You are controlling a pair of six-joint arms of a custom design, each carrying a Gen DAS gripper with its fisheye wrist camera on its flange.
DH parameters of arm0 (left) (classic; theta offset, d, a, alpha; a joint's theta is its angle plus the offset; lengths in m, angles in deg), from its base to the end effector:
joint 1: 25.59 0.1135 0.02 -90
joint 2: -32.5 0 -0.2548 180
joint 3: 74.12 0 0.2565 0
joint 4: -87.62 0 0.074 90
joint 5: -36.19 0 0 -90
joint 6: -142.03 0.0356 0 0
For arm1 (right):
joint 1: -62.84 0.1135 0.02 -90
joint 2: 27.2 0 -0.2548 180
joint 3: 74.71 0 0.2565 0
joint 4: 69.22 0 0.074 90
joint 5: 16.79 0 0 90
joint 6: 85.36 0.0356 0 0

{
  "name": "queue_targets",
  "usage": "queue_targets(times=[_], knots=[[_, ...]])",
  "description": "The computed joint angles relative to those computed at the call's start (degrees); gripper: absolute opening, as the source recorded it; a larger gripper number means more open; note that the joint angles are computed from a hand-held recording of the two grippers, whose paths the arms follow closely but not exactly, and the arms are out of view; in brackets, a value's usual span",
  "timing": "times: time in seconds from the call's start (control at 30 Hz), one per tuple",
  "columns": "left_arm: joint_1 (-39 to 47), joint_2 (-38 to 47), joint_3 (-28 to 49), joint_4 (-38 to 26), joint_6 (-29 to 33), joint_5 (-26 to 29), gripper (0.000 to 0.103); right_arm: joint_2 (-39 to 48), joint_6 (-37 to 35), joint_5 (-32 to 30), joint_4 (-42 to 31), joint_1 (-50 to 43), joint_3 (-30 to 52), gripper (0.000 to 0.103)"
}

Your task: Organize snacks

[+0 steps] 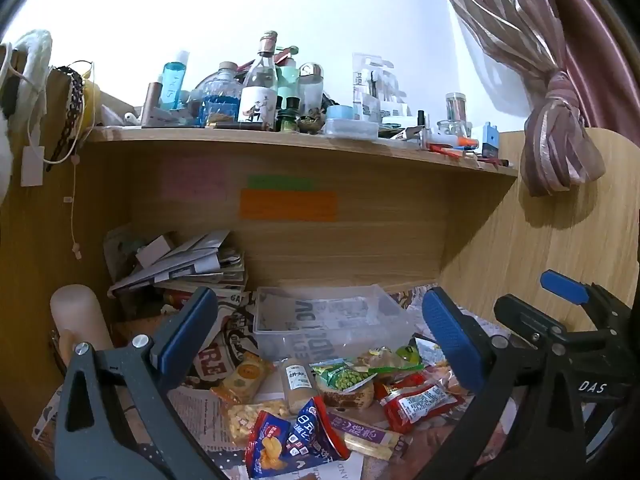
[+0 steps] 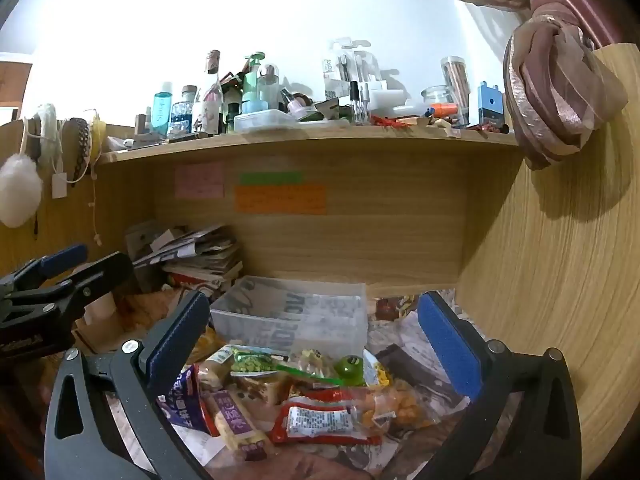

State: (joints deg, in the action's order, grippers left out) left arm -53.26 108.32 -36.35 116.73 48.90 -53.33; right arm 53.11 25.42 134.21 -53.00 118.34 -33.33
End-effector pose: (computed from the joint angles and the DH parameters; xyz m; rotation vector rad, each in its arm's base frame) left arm 0.2371 -0.1246 0.1854 0.3767 1.7025 -0.4029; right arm 0.1734 0.1973 0.1683 0.1242 1.7555 -0.0856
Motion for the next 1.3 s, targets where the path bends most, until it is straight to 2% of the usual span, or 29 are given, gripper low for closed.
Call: queue_targets(times=[0.1,0.17,0.33,0.53,1.3], knots=[[-0.48,0.06,-0.62,1.27,0.62,-0.52,0.103,-0.12,0.15,-0.13,-0.45,-0.06,0.11,0.103],[1.49,1.92,-0.23,1.96,-1.72,1.16,0.103,-0.32,0.31,-0.07,-0.86,-0.08,0.18,0.103],[0.63,2.24,-0.7,3.72,0.49,-0.47,0.103,0.12,0.62,-0.06,-0.23,0.1,0.03,0.103],[-0.24,1.61,-0.63,3.55,2.06,-1.96,0.103,0.73,0.37,-0.98,-0.31,-0.66,1.14,0.103],[-0.04,1.88,0.12,3.6,2.71,-1.7,0.103,1.1,0.03,-1.3,0.45,-0.71,0.93,0.103]])
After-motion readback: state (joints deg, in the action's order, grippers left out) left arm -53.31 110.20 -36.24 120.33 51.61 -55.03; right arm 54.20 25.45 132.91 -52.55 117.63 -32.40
